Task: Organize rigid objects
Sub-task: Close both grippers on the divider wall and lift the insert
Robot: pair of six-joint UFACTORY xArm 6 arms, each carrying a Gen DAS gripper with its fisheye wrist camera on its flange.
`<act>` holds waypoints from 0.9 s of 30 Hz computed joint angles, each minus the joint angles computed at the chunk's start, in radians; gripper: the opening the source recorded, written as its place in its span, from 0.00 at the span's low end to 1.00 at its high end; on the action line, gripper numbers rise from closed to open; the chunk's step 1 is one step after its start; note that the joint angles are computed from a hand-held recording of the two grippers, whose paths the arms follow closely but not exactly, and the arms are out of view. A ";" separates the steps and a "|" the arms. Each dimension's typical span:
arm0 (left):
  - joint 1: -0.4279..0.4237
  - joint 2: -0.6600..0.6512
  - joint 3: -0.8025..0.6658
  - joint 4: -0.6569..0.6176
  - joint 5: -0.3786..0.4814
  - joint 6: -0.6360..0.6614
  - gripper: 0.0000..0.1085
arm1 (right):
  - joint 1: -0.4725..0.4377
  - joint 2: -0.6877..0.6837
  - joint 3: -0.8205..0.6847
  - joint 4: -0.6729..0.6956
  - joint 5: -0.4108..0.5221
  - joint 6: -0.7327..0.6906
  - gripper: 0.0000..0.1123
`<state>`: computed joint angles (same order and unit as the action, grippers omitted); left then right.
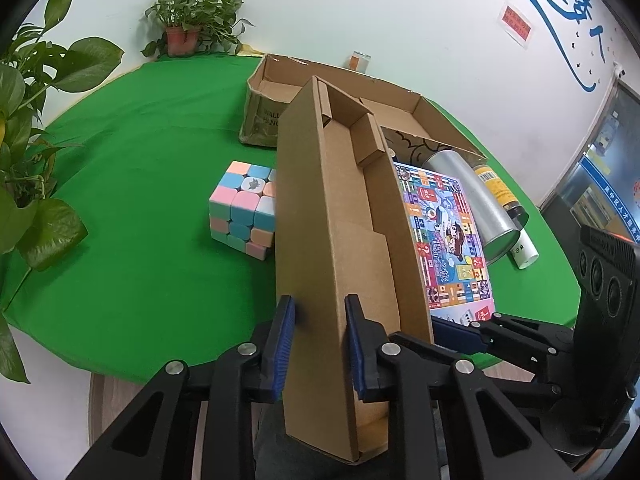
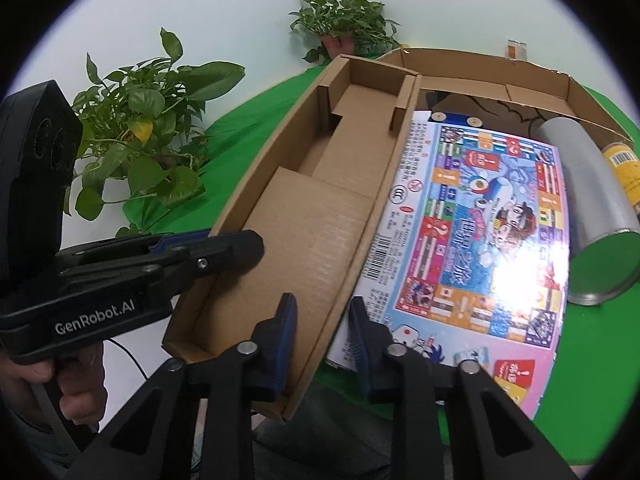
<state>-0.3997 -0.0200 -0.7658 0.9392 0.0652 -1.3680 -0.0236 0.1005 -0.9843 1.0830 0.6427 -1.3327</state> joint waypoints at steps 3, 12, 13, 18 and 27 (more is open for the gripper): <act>0.003 0.006 -0.012 0.011 0.012 -0.006 0.18 | 0.007 0.003 -0.005 -0.019 -0.001 0.023 0.18; 0.010 -0.023 -0.027 -0.002 0.017 0.027 0.17 | 0.012 -0.013 -0.020 0.011 -0.025 0.032 0.12; 0.010 -0.027 -0.034 -0.013 0.017 0.042 0.17 | 0.010 -0.016 -0.026 0.015 -0.023 0.040 0.11; 0.005 -0.006 -0.116 -0.088 0.022 0.149 0.17 | 0.007 -0.021 -0.070 0.023 -0.057 0.065 0.11; -0.012 0.169 -0.403 -0.436 0.021 0.575 0.17 | -0.004 0.081 -0.282 -0.049 -0.123 0.207 0.10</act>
<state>-0.4118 0.1491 -1.1686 0.5029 0.0858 -0.7927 -0.0278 0.1819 -1.2662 1.0337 0.5198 -1.1255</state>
